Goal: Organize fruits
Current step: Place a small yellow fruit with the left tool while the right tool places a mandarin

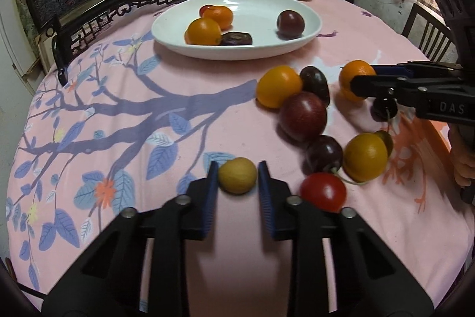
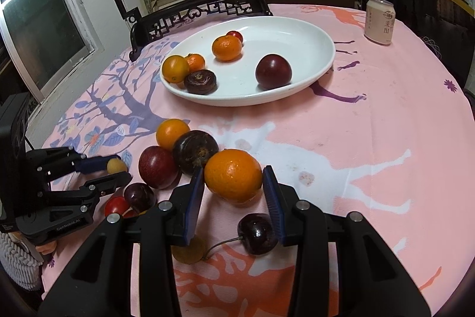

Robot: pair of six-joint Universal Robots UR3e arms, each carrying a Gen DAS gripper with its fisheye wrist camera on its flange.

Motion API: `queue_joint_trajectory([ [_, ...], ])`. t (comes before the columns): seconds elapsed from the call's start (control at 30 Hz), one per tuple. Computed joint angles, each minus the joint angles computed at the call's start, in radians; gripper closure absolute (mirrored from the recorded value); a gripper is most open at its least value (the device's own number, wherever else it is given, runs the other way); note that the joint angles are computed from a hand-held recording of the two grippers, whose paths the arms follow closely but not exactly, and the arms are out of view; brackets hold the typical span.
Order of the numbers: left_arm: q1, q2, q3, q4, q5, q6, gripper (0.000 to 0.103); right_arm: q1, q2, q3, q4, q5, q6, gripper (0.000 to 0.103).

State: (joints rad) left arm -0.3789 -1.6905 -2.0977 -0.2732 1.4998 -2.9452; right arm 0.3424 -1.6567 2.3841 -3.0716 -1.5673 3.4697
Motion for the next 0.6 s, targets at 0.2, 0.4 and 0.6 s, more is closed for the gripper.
queue_joint_trajectory([
  [0.2, 0.012, 0.009, 0.029, 0.014, 0.028, -0.036, 0.077, -0.052, -0.064, 0.044, -0.015, 0.017, 0.022, 0.062],
  [0.4, -0.031, -0.14, 0.356, -0.075, 0.159, -0.077, 0.077, -0.162, -0.127, -0.024, 0.05, 0.05, 0.041, 0.062],
  [0.6, -0.039, -0.425, 0.831, -0.241, 0.188, -0.168, 0.077, -0.2, 0.094, -0.282, 0.064, 0.049, 0.052, 0.062],
])
